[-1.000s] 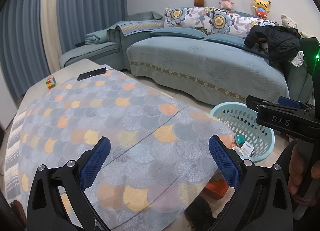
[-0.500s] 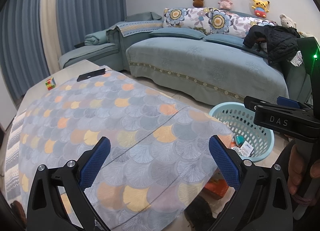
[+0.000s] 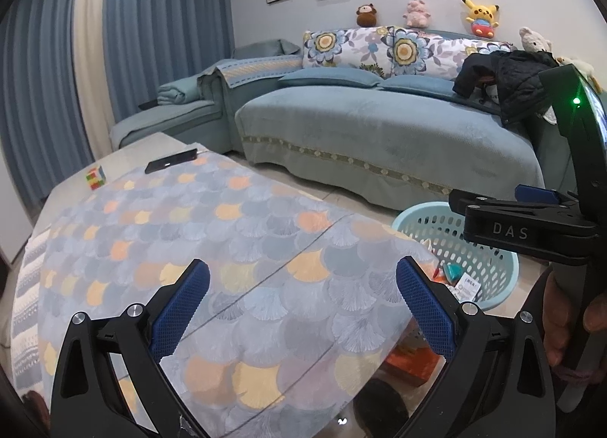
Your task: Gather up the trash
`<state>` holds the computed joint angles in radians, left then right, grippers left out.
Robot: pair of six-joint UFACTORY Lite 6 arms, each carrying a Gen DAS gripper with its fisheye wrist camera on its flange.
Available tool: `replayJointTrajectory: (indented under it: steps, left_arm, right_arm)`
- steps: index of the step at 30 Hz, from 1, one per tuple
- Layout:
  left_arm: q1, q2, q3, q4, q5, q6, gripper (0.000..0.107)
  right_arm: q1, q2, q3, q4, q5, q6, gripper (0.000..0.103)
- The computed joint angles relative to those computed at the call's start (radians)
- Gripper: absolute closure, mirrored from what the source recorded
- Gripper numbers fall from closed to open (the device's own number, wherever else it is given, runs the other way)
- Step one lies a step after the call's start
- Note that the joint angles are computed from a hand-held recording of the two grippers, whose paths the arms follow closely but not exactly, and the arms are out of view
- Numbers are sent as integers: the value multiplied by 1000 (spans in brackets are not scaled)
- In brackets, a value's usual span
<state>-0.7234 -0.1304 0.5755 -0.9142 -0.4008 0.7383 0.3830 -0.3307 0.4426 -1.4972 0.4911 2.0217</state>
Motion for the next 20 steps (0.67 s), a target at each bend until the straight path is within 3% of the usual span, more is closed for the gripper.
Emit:
replayJointTrajectory:
  steps: [20]
  left_arm:
    - [3,-2,5,-36,9,42,12]
  right_arm:
    - [-38,-9,-24,-51,-43,13,8]
